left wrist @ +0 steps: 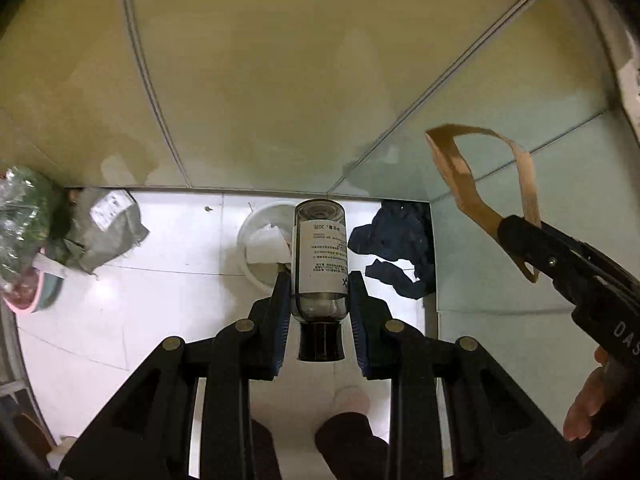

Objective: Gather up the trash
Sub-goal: 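Open both tools to drop the bottle and box into the bin, then raise both tools back up over the floral cloth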

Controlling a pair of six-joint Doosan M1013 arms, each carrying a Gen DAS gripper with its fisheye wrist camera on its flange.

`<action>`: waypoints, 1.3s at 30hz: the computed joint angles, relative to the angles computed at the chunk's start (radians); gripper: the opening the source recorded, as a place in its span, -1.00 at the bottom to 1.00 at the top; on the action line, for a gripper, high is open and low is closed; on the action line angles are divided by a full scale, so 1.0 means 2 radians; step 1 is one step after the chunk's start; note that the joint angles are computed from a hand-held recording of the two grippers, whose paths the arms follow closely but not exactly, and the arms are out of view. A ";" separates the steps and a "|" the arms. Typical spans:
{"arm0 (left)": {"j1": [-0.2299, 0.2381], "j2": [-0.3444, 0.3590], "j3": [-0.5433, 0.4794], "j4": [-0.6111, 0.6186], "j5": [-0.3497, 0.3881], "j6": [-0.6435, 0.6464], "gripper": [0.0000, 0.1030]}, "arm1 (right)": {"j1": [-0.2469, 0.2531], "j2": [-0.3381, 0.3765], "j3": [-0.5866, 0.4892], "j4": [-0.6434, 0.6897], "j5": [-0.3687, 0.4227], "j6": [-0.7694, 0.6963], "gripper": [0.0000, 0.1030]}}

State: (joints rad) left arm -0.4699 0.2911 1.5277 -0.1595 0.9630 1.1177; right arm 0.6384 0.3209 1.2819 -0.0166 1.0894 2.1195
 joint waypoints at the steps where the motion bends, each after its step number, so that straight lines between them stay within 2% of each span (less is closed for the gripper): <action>1: 0.000 0.006 0.003 -0.003 -0.009 0.005 -0.47 | -0.001 0.003 0.005 0.003 -0.009 -0.007 -0.26; 6: 0.004 0.026 0.006 -0.015 -0.045 0.031 -0.47 | -0.007 0.012 0.020 0.029 -0.049 -0.038 -0.25; 7: 0.006 0.031 0.007 -0.011 -0.053 0.032 -0.42 | -0.008 0.013 0.023 0.037 -0.059 -0.046 -0.23; 8: 0.007 0.037 0.005 -0.008 -0.053 0.031 -0.25 | -0.011 0.016 0.026 0.046 -0.065 -0.054 -0.20; 9: 0.008 0.044 0.002 0.000 -0.048 0.025 -0.19 | -0.013 0.020 0.025 0.053 -0.062 -0.060 -0.08; 11: 0.011 0.053 -0.002 0.009 -0.040 0.010 -0.17 | -0.018 0.030 0.021 0.065 -0.045 -0.062 0.08; 17: 0.011 0.051 -0.009 0.015 -0.011 -0.001 -0.17 | -0.026 0.031 0.025 0.080 -0.025 -0.055 0.08; 25: 0.006 0.016 -0.042 0.033 0.047 -0.012 -0.17 | -0.025 0.025 -0.014 0.062 0.027 -0.048 0.08; 33: 0.006 -0.021 -0.107 0.055 0.112 -0.013 -0.17 | -0.014 0.016 -0.091 0.036 0.078 -0.025 0.08; 39: 0.008 -0.042 -0.170 0.076 0.149 0.008 -0.17 | 0.005 0.017 -0.176 -0.009 0.128 0.004 0.08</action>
State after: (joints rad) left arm -0.4544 0.2072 1.1876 -0.0069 1.2609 1.1344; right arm 0.6492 0.3545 0.9293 -0.0350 1.3445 2.1285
